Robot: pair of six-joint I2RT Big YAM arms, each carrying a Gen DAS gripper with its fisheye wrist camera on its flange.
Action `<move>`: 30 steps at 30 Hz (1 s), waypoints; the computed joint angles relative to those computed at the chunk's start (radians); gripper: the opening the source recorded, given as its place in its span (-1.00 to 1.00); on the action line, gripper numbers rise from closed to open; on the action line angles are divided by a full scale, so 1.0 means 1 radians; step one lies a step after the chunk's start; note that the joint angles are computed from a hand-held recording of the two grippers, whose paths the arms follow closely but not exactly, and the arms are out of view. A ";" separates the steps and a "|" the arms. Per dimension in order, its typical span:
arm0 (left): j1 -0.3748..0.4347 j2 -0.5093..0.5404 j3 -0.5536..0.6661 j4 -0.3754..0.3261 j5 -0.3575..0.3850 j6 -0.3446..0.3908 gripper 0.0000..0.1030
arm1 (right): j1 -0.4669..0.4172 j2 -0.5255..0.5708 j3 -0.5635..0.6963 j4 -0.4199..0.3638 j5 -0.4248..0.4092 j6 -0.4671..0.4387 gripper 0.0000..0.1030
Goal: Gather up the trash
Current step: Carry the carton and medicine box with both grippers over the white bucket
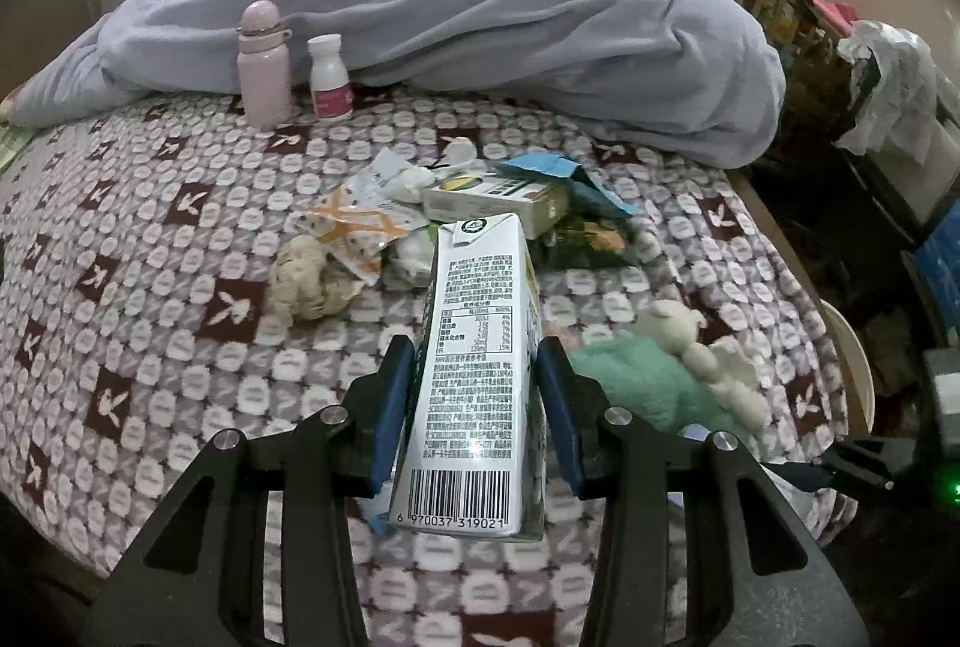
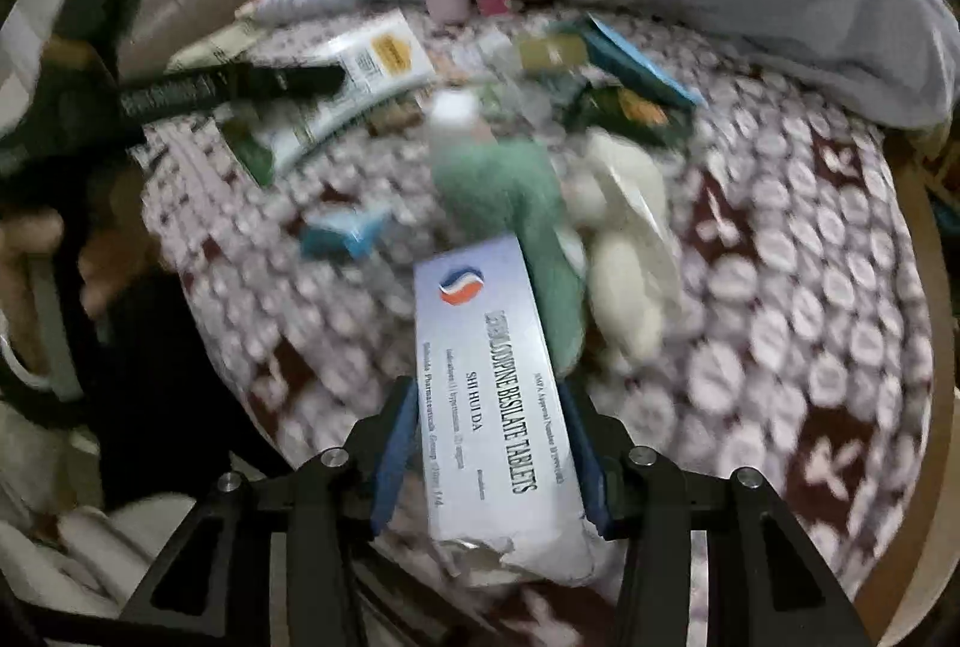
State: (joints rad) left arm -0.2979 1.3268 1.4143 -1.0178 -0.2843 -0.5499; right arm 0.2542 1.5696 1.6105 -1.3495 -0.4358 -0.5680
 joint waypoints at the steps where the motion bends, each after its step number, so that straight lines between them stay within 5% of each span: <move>1: -0.003 0.002 0.003 -0.001 -0.002 -0.001 -0.22 | -0.009 0.001 0.000 -0.010 -0.006 -0.007 -0.04; 7: -0.011 0.009 0.013 -0.010 -0.003 -0.016 -0.22 | -0.041 -0.020 0.002 0.001 -0.102 -0.019 -0.02; 10: -0.016 0.007 0.017 -0.009 -0.001 -0.015 -0.22 | -0.025 -0.021 -0.014 0.047 -0.060 -0.004 0.27; 13: -0.024 0.011 0.027 -0.015 -0.016 -0.004 -0.22 | 0.002 -0.007 -0.022 0.032 -0.001 -0.020 0.27; 18: -0.025 0.028 0.048 -0.016 0.004 -0.007 -0.22 | 0.012 -0.036 -0.076 0.063 -0.034 -0.051 0.27; 19: -0.028 0.032 0.054 -0.015 0.007 -0.007 -0.22 | 0.023 -0.039 -0.092 0.085 0.008 -0.043 0.24; 20: -0.031 0.037 0.061 -0.014 0.012 -0.007 -0.22 | 0.029 -0.042 -0.107 0.095 0.039 -0.041 -0.07; 21: -0.036 0.042 0.069 -0.014 0.018 -0.006 -0.22 | 0.023 -0.044 -0.111 0.096 0.033 -0.040 -0.08; 30: -0.101 0.142 0.208 -0.003 0.067 0.034 -0.22 | -0.187 -0.018 0.035 -0.012 -0.157 -0.037 -0.11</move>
